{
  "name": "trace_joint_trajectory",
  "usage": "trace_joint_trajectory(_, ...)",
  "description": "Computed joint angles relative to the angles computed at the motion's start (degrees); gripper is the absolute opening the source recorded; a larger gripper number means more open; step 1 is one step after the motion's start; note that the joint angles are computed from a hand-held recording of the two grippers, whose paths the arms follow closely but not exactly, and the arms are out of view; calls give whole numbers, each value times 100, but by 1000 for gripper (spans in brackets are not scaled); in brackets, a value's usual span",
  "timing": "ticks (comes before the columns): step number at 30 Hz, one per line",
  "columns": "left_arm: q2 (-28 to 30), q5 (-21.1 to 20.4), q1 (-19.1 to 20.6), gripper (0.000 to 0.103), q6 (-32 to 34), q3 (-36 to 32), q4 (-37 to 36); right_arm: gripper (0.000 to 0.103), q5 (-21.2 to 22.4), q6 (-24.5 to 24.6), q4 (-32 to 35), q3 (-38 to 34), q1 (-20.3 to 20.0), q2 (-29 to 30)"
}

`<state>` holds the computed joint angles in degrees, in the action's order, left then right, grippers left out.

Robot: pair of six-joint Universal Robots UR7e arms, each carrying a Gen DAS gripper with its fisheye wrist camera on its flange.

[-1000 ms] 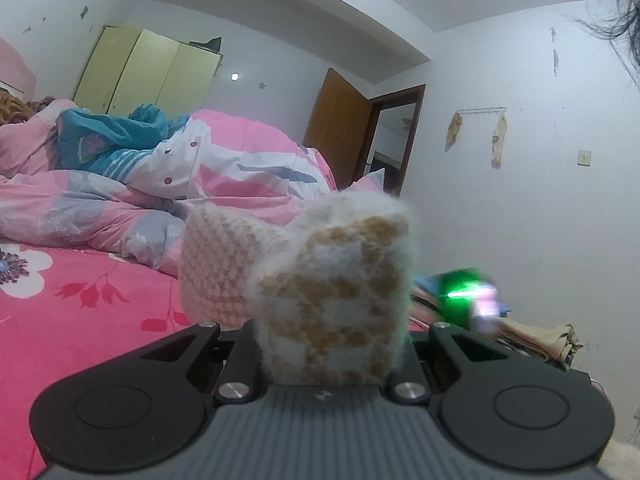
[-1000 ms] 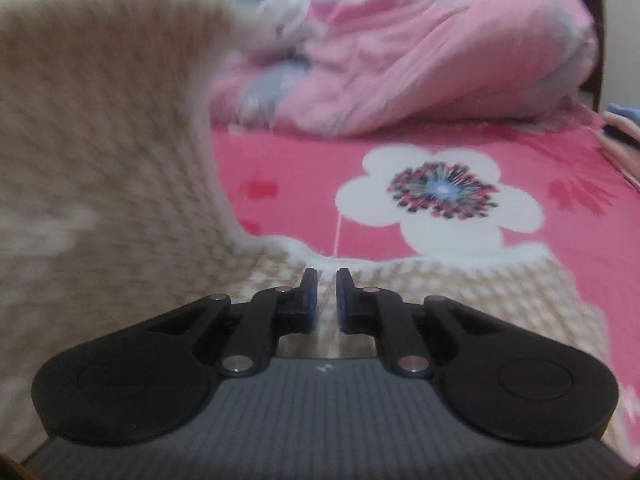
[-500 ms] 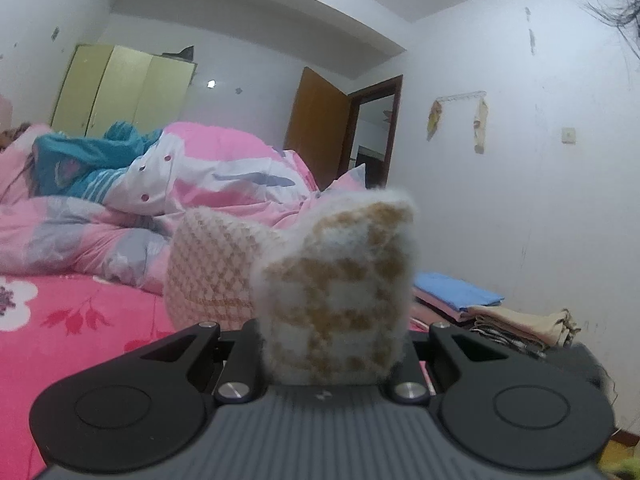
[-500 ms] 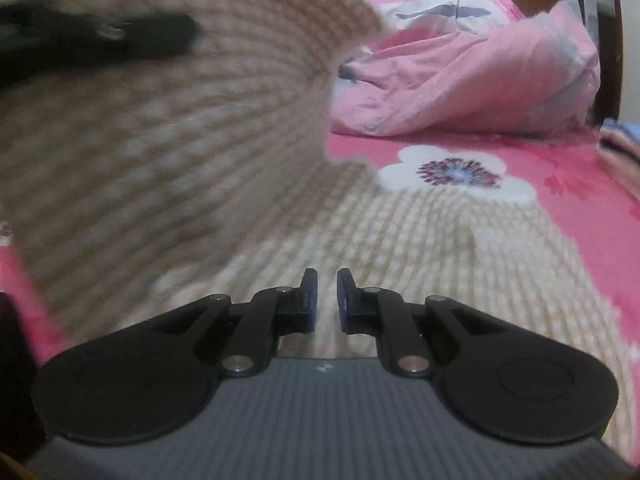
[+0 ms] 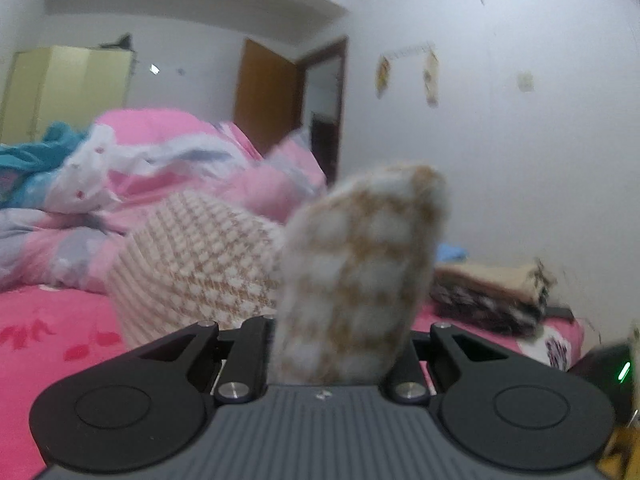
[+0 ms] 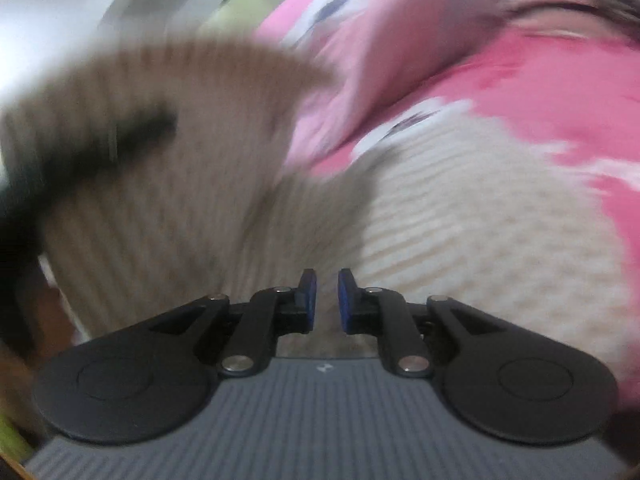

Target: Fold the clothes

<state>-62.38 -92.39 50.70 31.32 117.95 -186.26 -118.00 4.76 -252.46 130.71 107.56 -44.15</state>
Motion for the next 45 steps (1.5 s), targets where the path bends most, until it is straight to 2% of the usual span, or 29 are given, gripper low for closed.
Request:
trace_joint_trajectory(2,193,139,-60,21,100,-54,241,15,378,550,-738,386,-280,-22)
trace_joint_trajectory(4,364,277,-76,23,143,-99,460,15,1046,1023,-1404,713,-652,24)
trace_joint_trajectory(9,621,465,-84,26,349,-123,640,17,2144,1610,-2174,975,-1240,208)
trace_joint_trajectory(14,664,428,3,39,775,-68,647,36,3436,2546,-3261,1151,-1835,573)
trace_joint_trajectory(15,656,382,18,46,855,-66,681,41,3647,2712,-3432,1151,-1935,631)
trace_joint_trajectory(17,638,287,47,58,1016,-60,754,55,3985,2925,-3643,1167,-2054,698)
trace_joint_trajectory(19,585,160,80,65,1160,-10,822,64,4116,2941,-3543,1176,-2002,633)
trace_joint_trajectory(20,554,106,91,68,1217,27,843,70,4143,2870,-3329,1191,-1967,526)
trace_joint_trajectory(22,467,14,102,73,1276,181,775,78,3892,2647,-2686,1194,-1746,207)
trace_joint_trajectory(24,372,-107,116,77,1214,316,735,79,3673,2525,-2177,1163,-1591,-52)
trace_joint_trajectory(27,220,-386,194,78,963,425,720,79,3473,2610,-1694,1128,-1499,-262)
trace_joint_trajectory(34,-509,-1057,499,78,416,699,1027,79,3222,2885,-1684,1111,-1344,-111)
trace_joint_trajectory(37,-831,-1348,716,78,7,827,793,79,3038,2942,-1762,1079,-1219,-7)
trace_joint_trajectory(40,-1058,-1245,901,78,-467,886,325,79,2719,2910,-1928,1022,-990,123)
trace_joint_trajectory(42,-1107,-1034,1034,78,-774,857,20,79,2543,2739,-1956,966,-807,175)
trace_joint_trajectory(45,-937,-555,1178,78,-1262,543,53,80,2256,2419,-1819,813,-507,196)
